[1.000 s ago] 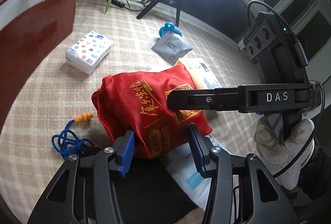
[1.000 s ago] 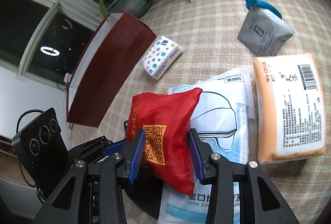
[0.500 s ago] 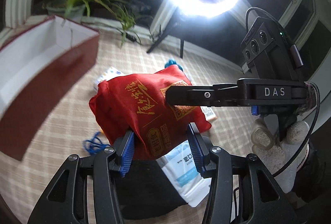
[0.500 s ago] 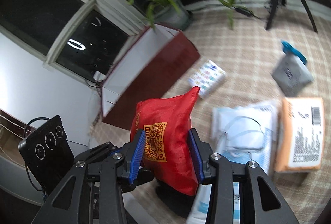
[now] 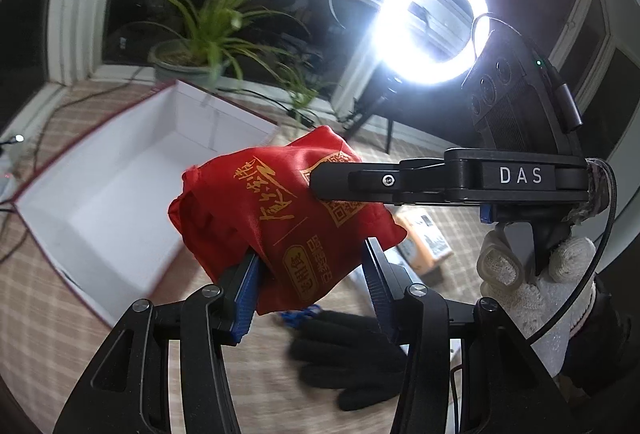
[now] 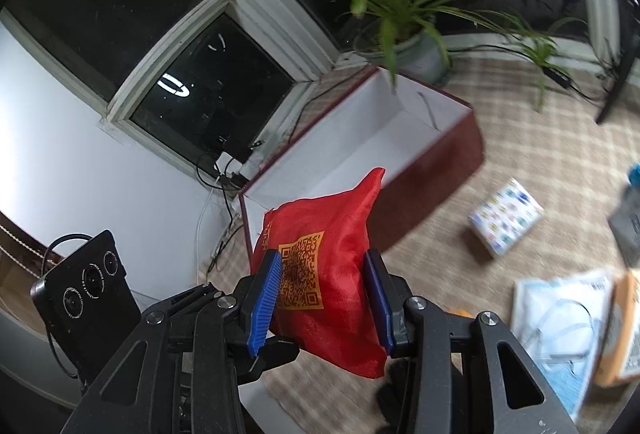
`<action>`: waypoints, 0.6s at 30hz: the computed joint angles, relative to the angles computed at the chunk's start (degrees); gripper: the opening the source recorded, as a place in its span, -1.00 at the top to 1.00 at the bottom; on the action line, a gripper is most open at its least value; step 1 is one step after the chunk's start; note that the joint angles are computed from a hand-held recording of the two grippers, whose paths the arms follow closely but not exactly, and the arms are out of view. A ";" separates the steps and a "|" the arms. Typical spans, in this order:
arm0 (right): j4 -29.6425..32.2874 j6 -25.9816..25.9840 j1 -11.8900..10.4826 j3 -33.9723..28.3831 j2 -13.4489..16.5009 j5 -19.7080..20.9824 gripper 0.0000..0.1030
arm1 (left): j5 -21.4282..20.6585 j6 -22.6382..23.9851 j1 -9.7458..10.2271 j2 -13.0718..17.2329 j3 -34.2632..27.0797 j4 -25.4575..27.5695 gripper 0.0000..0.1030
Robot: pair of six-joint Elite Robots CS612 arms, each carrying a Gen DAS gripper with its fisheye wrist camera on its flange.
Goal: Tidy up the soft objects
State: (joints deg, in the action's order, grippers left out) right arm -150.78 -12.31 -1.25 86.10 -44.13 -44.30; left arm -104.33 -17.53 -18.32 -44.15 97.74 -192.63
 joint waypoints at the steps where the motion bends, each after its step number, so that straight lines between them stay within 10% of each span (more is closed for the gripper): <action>1: -0.07 0.26 0.46 -0.68 0.35 -0.19 0.25 | 0.03 0.04 0.34 0.13 -0.29 0.05 0.09; 18: 3.86 2.24 6.11 -11.40 5.89 -4.36 0.25 | 1.87 -1.43 4.23 1.54 -1.35 -0.09 0.09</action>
